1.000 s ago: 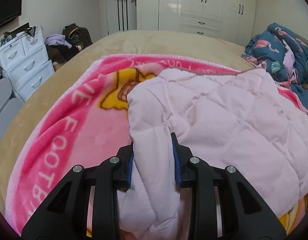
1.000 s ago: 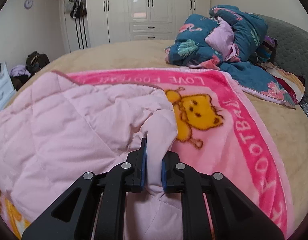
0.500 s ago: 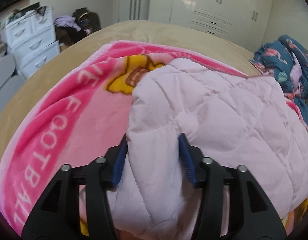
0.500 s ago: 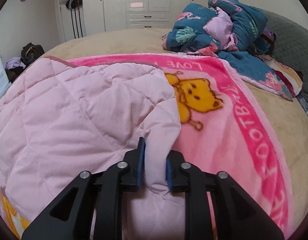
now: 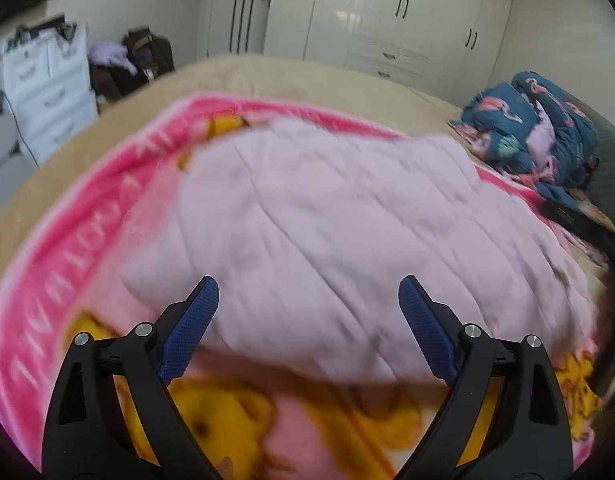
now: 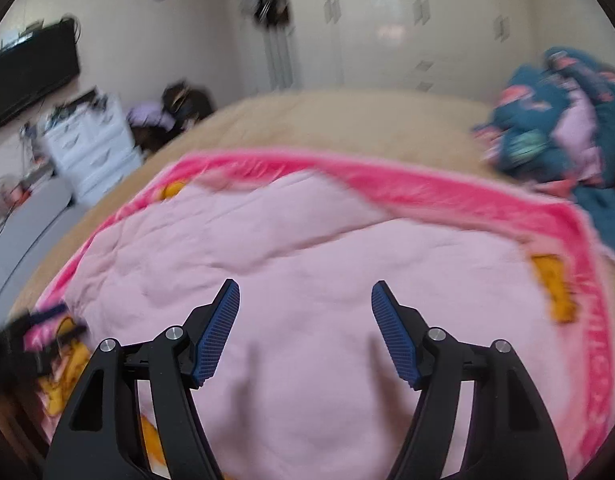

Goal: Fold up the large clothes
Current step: 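Open both grippers to release the folded edge, then move both grippers back to the hem of the folded pink jacket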

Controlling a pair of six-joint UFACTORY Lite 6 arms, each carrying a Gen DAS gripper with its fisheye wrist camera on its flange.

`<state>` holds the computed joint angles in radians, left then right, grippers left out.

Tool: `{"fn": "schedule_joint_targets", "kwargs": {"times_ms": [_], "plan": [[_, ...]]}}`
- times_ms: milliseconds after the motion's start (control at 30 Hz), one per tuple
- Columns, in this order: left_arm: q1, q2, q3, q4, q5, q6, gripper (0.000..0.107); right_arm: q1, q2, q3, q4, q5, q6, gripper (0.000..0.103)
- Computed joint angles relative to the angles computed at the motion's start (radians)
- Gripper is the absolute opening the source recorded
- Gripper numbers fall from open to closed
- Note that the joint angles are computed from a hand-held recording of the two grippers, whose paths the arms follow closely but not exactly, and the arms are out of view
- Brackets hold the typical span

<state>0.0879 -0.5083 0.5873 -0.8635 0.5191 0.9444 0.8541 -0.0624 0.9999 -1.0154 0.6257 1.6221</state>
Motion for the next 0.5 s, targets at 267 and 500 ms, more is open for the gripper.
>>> {"fn": "schedule_joint_targets", "kwargs": {"times_ms": [267, 500], "plan": [[-0.120, 0.002, -0.120, -0.017, -0.106, 0.048, 0.090, -0.226, 0.558, 0.590, 0.468, -0.033, -0.490, 0.064], [-0.075, 0.044, -0.102, -0.114, -0.059, 0.174, 0.091, -0.272, 0.840, 0.880, 0.623, 0.097, -0.634, 0.065]]}}
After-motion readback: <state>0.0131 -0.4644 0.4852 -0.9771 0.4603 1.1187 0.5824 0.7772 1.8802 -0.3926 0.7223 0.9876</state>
